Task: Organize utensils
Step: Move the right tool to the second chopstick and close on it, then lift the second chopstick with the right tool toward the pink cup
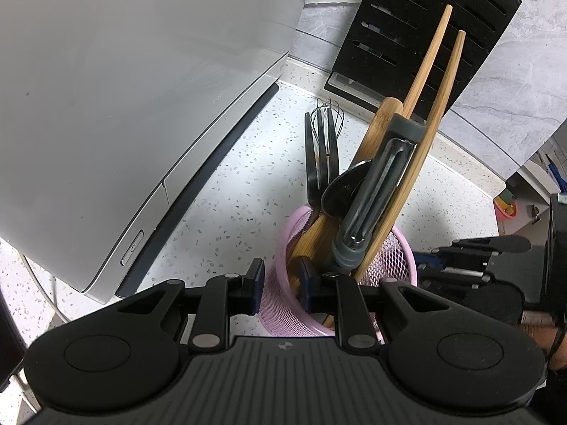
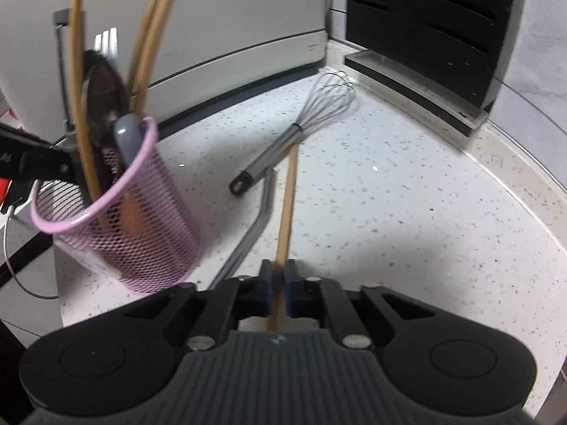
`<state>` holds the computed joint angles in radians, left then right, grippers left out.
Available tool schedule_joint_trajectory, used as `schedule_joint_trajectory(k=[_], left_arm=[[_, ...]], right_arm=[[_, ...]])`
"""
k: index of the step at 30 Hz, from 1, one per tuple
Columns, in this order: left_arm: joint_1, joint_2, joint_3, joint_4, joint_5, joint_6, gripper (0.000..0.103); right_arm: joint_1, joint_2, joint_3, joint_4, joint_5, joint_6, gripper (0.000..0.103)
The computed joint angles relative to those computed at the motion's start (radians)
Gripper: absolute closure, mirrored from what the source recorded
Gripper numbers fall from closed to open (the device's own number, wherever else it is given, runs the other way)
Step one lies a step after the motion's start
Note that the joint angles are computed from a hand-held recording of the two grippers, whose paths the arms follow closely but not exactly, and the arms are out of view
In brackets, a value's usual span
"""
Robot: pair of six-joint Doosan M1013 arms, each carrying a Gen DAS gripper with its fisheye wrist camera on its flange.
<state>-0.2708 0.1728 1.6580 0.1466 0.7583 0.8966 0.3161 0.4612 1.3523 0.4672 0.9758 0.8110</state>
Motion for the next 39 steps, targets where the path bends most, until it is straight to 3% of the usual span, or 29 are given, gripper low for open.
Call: schedule_joint_trajectory(k=[11, 18, 28, 33, 39], left_arm=[[0.001, -0.001, 0.002, 0.000, -0.001, 0.001, 0.080], [0.000, -0.001, 0.001, -0.001, -0.001, -0.001, 0.077], [0.002, -0.003, 0.003, -0.010, -0.008, 0.006, 0.076], [0.002, -0.003, 0.003, -0.006, -0.005, 0.001, 0.076], [0.000, -0.001, 0.001, -0.003, -0.001, 0.005, 0.076]], right_arm=[[-0.038, 0.060, -0.093, -0.095, 0.010, 0.181, 0.101], [-0.074, 0.081, -0.148, -0.125, 0.134, -0.014, 0.101], [-0.125, 0.094, -0.195, -0.182, 0.259, -0.032, 0.101], [-0.100, 0.113, -0.240, -0.280, 0.323, -0.040, 0.100], [-0.040, 0.144, -0.302, -0.447, 0.358, -0.067, 0.089]])
